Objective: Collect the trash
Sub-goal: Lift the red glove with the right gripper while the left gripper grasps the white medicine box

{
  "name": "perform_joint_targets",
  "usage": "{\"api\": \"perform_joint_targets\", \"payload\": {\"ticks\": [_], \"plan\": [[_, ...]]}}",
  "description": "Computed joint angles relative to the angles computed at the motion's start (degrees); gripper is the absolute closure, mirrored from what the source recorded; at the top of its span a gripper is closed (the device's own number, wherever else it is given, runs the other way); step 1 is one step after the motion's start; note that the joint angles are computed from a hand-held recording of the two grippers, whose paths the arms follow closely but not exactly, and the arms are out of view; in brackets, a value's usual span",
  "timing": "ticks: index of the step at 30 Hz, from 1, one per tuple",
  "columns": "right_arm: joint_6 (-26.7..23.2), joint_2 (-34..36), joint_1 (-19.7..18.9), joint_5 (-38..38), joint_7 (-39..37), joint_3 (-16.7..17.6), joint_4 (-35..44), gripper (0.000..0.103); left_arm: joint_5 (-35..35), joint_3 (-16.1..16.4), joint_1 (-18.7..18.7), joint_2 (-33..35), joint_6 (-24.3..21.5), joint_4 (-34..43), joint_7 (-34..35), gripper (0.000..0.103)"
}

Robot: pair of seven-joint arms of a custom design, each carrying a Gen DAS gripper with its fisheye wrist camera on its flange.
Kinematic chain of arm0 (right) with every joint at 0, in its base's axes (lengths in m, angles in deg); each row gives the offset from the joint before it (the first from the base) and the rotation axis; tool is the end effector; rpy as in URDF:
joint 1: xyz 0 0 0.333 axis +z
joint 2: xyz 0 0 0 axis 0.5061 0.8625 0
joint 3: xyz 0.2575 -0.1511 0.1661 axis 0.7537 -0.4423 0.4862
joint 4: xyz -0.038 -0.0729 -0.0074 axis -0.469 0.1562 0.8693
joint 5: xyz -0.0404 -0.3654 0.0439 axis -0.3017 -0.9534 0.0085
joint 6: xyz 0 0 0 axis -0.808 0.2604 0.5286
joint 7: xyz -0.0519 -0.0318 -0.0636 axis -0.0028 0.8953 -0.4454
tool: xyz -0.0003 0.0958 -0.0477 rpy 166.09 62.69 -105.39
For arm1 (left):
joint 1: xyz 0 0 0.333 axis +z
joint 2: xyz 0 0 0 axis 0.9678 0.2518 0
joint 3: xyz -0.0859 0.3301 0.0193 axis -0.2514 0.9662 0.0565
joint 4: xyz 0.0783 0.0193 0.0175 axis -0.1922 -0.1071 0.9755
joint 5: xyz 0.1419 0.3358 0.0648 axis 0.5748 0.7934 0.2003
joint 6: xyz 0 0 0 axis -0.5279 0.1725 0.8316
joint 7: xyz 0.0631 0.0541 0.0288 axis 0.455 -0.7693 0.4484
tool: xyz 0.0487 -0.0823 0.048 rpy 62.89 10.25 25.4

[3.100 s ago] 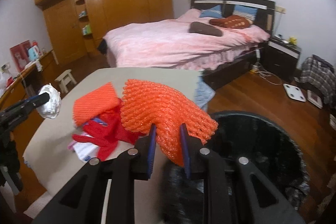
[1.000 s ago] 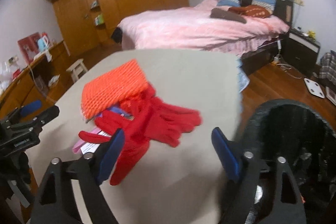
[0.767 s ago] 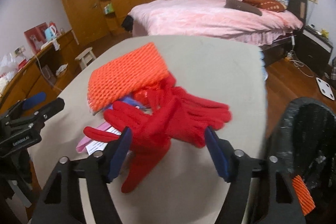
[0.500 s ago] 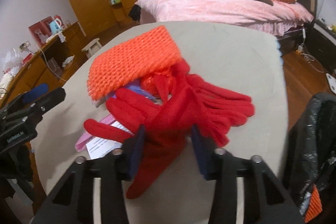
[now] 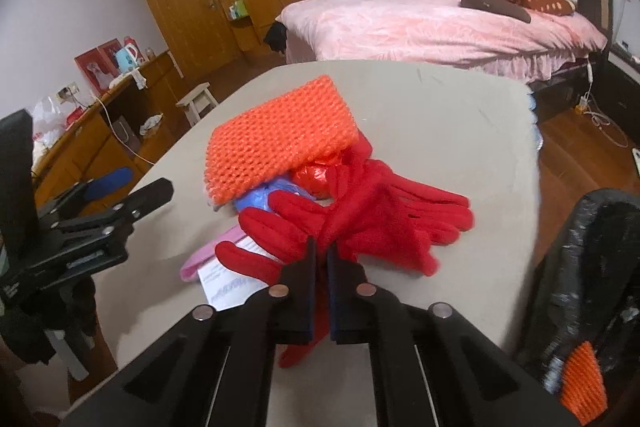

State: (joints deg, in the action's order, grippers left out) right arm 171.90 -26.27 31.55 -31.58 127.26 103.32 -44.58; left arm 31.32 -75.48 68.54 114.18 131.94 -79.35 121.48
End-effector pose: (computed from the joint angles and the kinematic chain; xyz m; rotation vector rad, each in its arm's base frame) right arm 0.5820 0.1991 0.2699 -1.7559 1.5340 -0.3567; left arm 0.5802 -0.0595 0.2935 -1.5783 1.8503 -0.8219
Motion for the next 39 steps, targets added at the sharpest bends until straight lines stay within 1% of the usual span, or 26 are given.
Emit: {"api": "perform_joint_targets", "payload": {"ticks": [2, 4, 7, 8, 11, 15, 18, 20, 23, 27, 30, 33, 34, 35, 36, 37, 39], "plan": [[0.75, -1.08, 0.10, 0.18, 0.08, -0.28, -1.45, 0.098, 0.52, -0.55, 0.21, -0.05, 0.04, -0.23, -0.17, 0.016], [1.65, -2.45, 0.95, 0.79, 0.03, -1.36, -3.20, 0.098, 0.86, -0.91, 0.15, -0.12, 0.10, -0.56, -0.30, 0.016], [2.36, -4.29, 4.06, 2.65, -1.35, -4.51, -5.23, 0.098, 1.85, -1.69, 0.44, 0.00, -0.08, -0.65, -0.72, 0.016], [2.51, -4.55, 4.41, 2.95, -1.60, -4.99, -5.65, 0.098, 2.27, -1.97, 0.44, 0.06, -0.22, -0.66, -0.82, 0.016], [3.10, -4.85, 3.95, 3.35, -0.83, -5.12, -6.81, 0.098, 3.52, -2.54, 0.65, 0.39, -0.30, -0.64, -1.12, 0.016], [3.62, -5.40, 5.05, 4.82, -0.84, -6.59, -8.02, 0.098, 5.38, -3.52, 1.21, 0.78, -1.07, -0.67, -1.97, 0.016], [4.31, -6.11, 5.73, 5.98, -0.97, -7.59, -8.95, 0.098, 6.04, -3.31, 0.39, 1.17, -1.26, -0.84, -1.70, 0.016], [5.01, -6.66, 5.98, 6.71, -0.90, -8.15, -9.72, 0.098, 6.87, -3.60, 0.50, 1.64, -1.58, -0.59, -1.67, 0.016], [4.84, -6.66, 6.04, 7.06, -0.79, -8.64, -9.96, 0.098, 8.04, -4.20, 0.71, 2.61, -2.36, -0.04, -2.02, 0.016], [4.79, -5.97, 5.59, 6.86, -0.39, -8.38, -9.98, 0.098, 9.06, -4.59, 0.72, 3.69, -4.12, 1.28, -2.76, 0.016], [4.43, -5.27, 5.19, 6.36, -0.20, -8.01, -9.45, 0.098, 10.96, -6.13, 2.35, 4.71, -6.21, 2.76, -4.01, 0.022], [4.21, -4.78, 4.73, 5.88, 0.08, -7.52, -9.23, 0.098, 13.40, -8.60, 4.92, 5.33, -6.97, 3.70, -6.13, 0.023], [4.05, -4.68, 4.65, 5.79, 0.14, -7.42, -9.13, 0.098, 14.64, -9.79, 6.16, 5.47, -7.59, 4.05, -6.83, 0.023], [3.93, -4.62, 4.54, 5.67, 0.17, -7.33, -9.05, 0.098, 16.74, -12.21, 8.66, 5.82, -8.71, 4.62, -7.75, 0.023], [3.73, -4.55, 4.56, 5.66, 0.12, -7.33, -8.92, 0.098, 18.32, -13.79, 10.16, 6.07, -9.70, 5.01, -8.37, 0.023], [3.78, -4.56, 4.55, 5.68, 0.10, -7.32, -9.03, 0.098, 19.07, -13.94, 10.19, 6.16, -9.98, 5.12, -8.62, 0.023], [3.75, -4.58, 4.26, 5.59, 0.28, -7.16, -9.09, 0.098, 19.41, -12.75, 8.87, 6.32, -10.35, 5.33, -8.87, 0.023]]}}
